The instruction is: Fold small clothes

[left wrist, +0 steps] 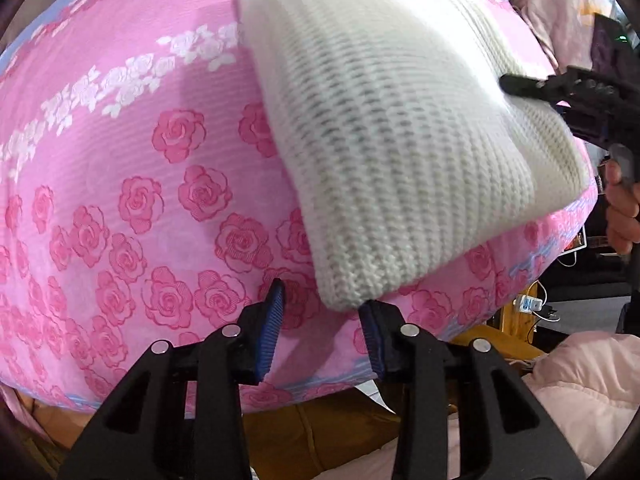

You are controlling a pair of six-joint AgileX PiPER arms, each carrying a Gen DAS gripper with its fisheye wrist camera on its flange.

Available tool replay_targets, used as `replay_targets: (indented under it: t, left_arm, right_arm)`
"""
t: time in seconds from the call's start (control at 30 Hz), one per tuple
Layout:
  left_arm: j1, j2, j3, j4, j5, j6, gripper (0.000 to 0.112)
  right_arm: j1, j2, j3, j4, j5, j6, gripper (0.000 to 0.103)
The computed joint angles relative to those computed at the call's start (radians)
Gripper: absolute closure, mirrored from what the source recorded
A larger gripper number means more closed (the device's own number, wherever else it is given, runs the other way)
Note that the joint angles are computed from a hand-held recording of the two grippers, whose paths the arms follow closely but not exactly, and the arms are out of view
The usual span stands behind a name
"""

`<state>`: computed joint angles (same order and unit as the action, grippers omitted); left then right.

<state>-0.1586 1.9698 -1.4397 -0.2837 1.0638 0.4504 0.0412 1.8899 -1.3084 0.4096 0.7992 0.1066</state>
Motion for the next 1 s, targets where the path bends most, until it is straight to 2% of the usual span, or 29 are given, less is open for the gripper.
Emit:
replay_targets:
  t: [0.03, 0.07, 0.13, 0.17, 0.23, 0.3, 0.37, 0.43, 0.47, 0.5, 0.53, 0.63, 0.7, 0.77, 0.8, 0.87, 0.93, 1.0]
  left_arm:
    - [0.009, -0.005, -0.005, -0.022, 0.011, 0.017, 0.075]
    - [0.021, -0.016, -0.011, -0.039, 0.028, 0.033, 0.075]
    - [0.038, -0.044, -0.019, -0.058, 0.045, 0.049, 0.066]
    - [0.043, -0.055, -0.022, -0.061, 0.040, 0.055, 0.062]
    - [0.048, -0.087, -0.024, -0.066, 0.009, 0.058, 0.050]
    - [0.037, -0.094, -0.044, -0.071, -0.007, 0.045, 0.048]
    - [0.026, -0.061, -0.111, -0.076, 0.021, 0.020, 0.048]
    - [0.009, -0.027, -0.159, -0.080, 0.042, 0.006, 0.048]
    - [0.001, -0.013, -0.176, -0.069, 0.050, 0.008, 0.048]
    - [-0.019, -0.006, -0.184, -0.042, 0.051, -0.002, 0.048]
    - [-0.050, 0.007, -0.182, 0.012, 0.042, -0.021, 0.049]
    - [-0.101, 0.053, -0.160, 0.124, 0.031, -0.100, 0.051]
    - [-0.099, 0.089, -0.152, 0.118, 0.042, -0.129, 0.051]
    - [-0.088, 0.088, -0.148, 0.104, 0.041, -0.135, 0.050]
    - [-0.079, 0.076, -0.150, 0.097, 0.043, -0.128, 0.050]
    - [-0.061, 0.046, -0.147, 0.070, 0.043, -0.102, 0.052]
    - [-0.042, 0.003, -0.144, 0.031, 0.028, -0.067, 0.051]
    - [-0.030, -0.006, -0.176, 0.001, 0.029, -0.050, 0.046]
  right_arm:
    - [-0.018, -0.025, 0.047, 0.071, -0.045, -0.042, 0.079]
    - [-0.026, -0.060, 0.072, 0.102, -0.060, -0.045, 0.073]
    - [-0.010, -0.142, 0.102, 0.045, -0.084, 0.011, 0.065]
    - [0.002, -0.179, 0.108, -0.004, -0.075, 0.043, 0.062]
    - [0.003, -0.247, 0.140, 0.014, -0.048, 0.000, 0.062]
    - [0.005, -0.302, 0.191, 0.088, -0.030, -0.064, 0.048]
    - [0.031, -0.316, 0.226, 0.114, -0.028, -0.080, 0.043]
    - [0.077, -0.298, 0.258, 0.127, -0.066, -0.085, 0.043]
    - [0.095, -0.284, 0.261, 0.128, -0.077, -0.079, 0.057]
    - [0.107, -0.276, 0.263, 0.142, -0.086, -0.084, 0.090]
    - [0.103, -0.276, 0.266, 0.182, -0.090, -0.105, 0.093]
    - [0.056, -0.397, 0.344, 0.283, -0.147, -0.154, 0.093]
    - [-0.004, -0.434, 0.392, 0.328, -0.148, -0.184, 0.094]
    - [-0.035, -0.395, 0.436, 0.268, -0.143, -0.169, 0.094]
    - [-0.035, -0.327, 0.452, 0.245, -0.144, -0.186, 0.095]
    - [-0.043, -0.290, 0.469, 0.310, -0.141, -0.225, 0.096]
    - [-0.048, -0.326, 0.448, 0.287, -0.113, -0.201, 0.091]
    - [-0.033, -0.381, 0.385, 0.172, -0.083, -0.089, 0.072]
